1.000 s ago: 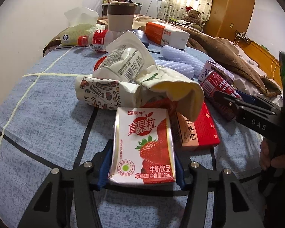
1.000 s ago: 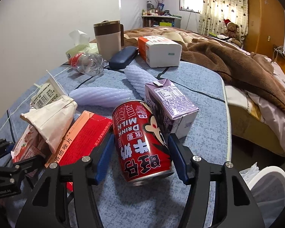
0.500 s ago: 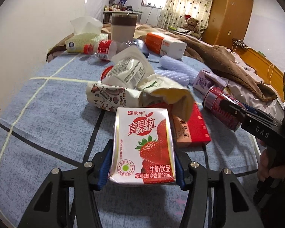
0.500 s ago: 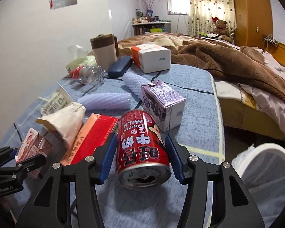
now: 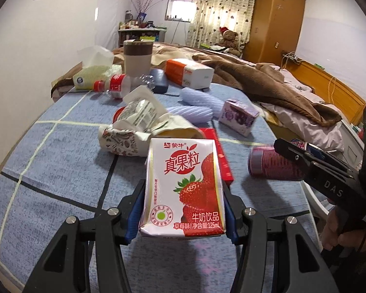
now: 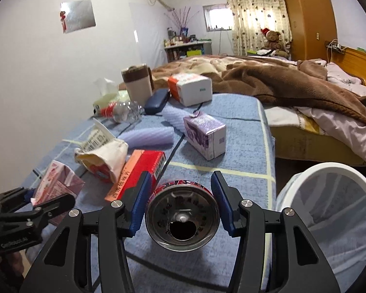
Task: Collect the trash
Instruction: 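Lift the red can with the right tool while the left tool carries the carton toward the white wastebasket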
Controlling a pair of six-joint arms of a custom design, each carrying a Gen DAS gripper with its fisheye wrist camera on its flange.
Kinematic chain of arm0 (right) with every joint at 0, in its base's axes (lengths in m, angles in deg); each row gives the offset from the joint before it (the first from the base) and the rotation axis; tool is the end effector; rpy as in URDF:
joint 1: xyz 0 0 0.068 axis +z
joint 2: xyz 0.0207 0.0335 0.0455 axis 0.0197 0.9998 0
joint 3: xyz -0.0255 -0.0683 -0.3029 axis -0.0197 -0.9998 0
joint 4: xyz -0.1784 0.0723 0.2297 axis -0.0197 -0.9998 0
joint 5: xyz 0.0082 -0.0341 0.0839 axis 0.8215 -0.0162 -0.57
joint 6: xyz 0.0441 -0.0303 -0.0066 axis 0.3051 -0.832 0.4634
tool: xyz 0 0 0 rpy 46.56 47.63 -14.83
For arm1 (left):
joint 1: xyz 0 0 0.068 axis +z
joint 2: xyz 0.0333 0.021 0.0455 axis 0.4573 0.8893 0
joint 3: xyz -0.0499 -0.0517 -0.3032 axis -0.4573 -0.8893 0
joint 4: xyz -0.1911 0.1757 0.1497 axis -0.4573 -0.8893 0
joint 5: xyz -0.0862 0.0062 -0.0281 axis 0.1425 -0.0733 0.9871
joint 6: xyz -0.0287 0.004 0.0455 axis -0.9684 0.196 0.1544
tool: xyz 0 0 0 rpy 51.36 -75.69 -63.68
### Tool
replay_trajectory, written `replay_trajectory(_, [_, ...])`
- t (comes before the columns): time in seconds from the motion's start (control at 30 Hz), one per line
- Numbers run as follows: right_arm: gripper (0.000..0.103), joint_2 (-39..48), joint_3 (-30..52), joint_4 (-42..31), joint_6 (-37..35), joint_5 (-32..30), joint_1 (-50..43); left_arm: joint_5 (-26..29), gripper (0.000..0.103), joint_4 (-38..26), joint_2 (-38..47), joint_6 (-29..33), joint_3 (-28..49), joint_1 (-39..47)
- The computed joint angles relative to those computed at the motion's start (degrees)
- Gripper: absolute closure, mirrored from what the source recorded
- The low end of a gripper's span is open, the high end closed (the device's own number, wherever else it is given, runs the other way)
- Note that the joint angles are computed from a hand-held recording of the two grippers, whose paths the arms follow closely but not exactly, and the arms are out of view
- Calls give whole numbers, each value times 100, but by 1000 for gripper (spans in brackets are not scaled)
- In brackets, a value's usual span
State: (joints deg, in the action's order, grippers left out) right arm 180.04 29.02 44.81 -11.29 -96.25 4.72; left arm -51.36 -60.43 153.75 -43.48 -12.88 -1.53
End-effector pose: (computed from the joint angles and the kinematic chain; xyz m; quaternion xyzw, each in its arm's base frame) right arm 0.3745 0.0466 0.2241 -0.3503 0.8199 0.2541 0.3748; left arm 0.2202 -0.0970 0.2213 -0.2728 0.8735 0.0444 0.4008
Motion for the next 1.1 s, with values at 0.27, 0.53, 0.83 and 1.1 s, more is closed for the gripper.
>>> replay_trajectory(0.27, [52, -327, -100, -3, 0, -410, -421, -248, 46, -23, 223, 269, 447, -381])
replay_trajectory(0.53, [52, -383, 74, 117, 201, -445, -789, -109, 46, 277, 731, 881, 1002, -491])
replay_trajectory(0.83, [52, -159, 446, 259, 431, -264, -1245, 204, 46, 704, 1559, 1692, 1924, -562])
replay_trajectory(1.1, [52, 219, 801, 290, 539, 82, -1545, 598, 46, 964, 2454, 2197, 2764, -641])
